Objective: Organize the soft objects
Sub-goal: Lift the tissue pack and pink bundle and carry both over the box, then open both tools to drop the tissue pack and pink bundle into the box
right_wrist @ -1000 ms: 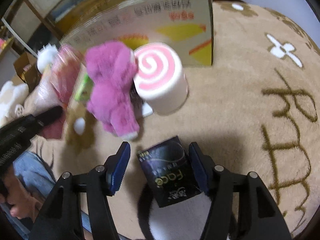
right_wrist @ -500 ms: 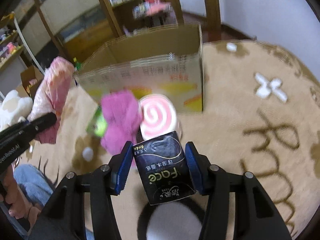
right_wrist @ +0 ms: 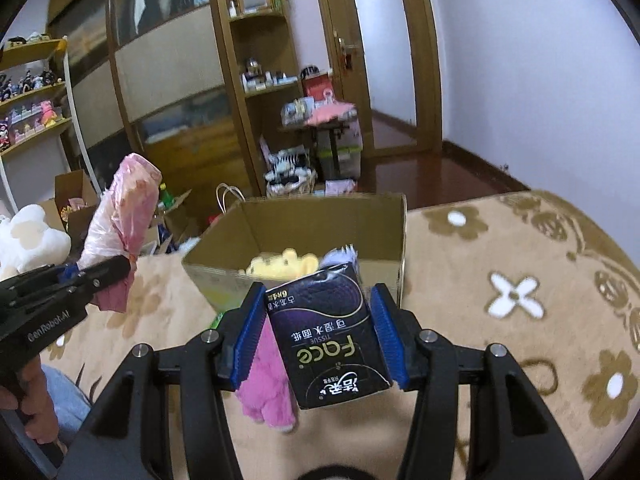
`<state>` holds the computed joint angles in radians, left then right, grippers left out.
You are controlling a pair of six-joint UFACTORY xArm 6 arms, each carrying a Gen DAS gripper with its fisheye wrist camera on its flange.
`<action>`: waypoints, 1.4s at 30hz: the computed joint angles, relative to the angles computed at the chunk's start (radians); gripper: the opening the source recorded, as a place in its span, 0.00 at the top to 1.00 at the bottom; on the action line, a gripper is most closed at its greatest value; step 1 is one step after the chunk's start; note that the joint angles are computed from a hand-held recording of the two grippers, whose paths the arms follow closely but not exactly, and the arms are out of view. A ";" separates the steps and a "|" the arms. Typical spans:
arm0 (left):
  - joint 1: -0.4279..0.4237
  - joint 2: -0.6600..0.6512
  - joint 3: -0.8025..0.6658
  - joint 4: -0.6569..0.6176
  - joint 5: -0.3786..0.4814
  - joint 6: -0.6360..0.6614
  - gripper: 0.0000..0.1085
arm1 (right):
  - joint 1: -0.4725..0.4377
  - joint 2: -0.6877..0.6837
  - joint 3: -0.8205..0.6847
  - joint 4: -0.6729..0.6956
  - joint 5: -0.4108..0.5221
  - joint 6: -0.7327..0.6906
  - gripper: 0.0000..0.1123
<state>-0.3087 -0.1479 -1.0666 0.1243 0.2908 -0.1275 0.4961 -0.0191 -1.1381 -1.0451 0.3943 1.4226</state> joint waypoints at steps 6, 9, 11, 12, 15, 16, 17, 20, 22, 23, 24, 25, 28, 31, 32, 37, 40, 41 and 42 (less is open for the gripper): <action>0.001 0.063 -0.074 0.062 -0.045 -0.026 0.84 | -0.024 0.032 -0.050 -0.068 -0.028 0.037 0.50; 0.002 0.110 -0.125 0.088 -0.054 -0.043 0.84 | -0.033 0.050 -0.073 -0.082 -0.028 0.039 0.50; 0.002 0.138 -0.156 0.075 -0.047 -0.033 0.84 | -0.039 0.062 -0.087 -0.097 -0.033 0.051 0.50; 0.002 0.149 -0.170 0.075 -0.042 -0.033 0.84 | -0.044 0.071 -0.099 -0.101 -0.033 0.048 0.50; -0.003 0.193 -0.227 -0.020 -0.008 0.049 0.84 | -0.058 0.090 -0.125 -0.110 -0.040 0.043 0.50; -0.002 0.209 -0.246 -0.019 0.000 0.051 0.84 | -0.063 0.101 -0.139 -0.115 -0.041 0.042 0.50; -0.001 0.223 -0.260 0.010 -0.006 0.034 0.84 | -0.068 0.109 -0.148 -0.119 -0.045 0.041 0.50; -0.001 0.257 -0.292 0.049 -0.020 0.018 0.84 | -0.076 0.137 -0.180 -0.118 -0.049 0.022 0.50; -0.004 0.281 -0.314 0.040 -0.021 0.032 0.84 | -0.079 0.152 -0.199 -0.119 -0.048 0.008 0.50; -0.004 0.289 -0.319 0.036 -0.024 0.038 0.84 | -0.081 0.162 -0.212 -0.119 -0.048 0.001 0.50; -0.004 0.296 -0.325 0.030 -0.024 0.045 0.84 | -0.085 0.170 -0.221 -0.117 -0.051 -0.005 0.50; -0.005 0.302 -0.329 0.027 -0.024 0.048 0.84 | -0.088 0.178 -0.231 -0.118 -0.056 -0.009 0.50; -0.006 0.322 -0.343 0.001 -0.023 0.077 0.84 | -0.098 0.207 -0.266 -0.120 -0.062 -0.025 0.50; -0.009 0.332 -0.342 -0.010 -0.025 0.097 0.84 | -0.102 0.237 -0.303 -0.126 -0.060 -0.029 0.50; -0.010 0.337 -0.347 -0.022 -0.023 0.108 0.84 | -0.106 0.245 -0.311 -0.134 -0.067 -0.021 0.50; -0.017 0.353 -0.351 -0.095 -0.015 0.179 0.84 | -0.110 0.260 -0.311 -0.153 -0.088 0.021 0.50; -0.019 0.372 -0.368 -0.060 0.012 0.168 0.84 | -0.122 0.269 -0.310 -0.139 -0.112 0.024 0.50; -0.018 0.379 -0.375 -0.059 0.026 0.172 0.84 | -0.126 0.275 -0.309 -0.128 -0.124 0.025 0.50; -0.017 0.386 -0.383 -0.067 0.043 0.177 0.84 | -0.130 0.276 -0.305 -0.119 -0.131 0.022 0.50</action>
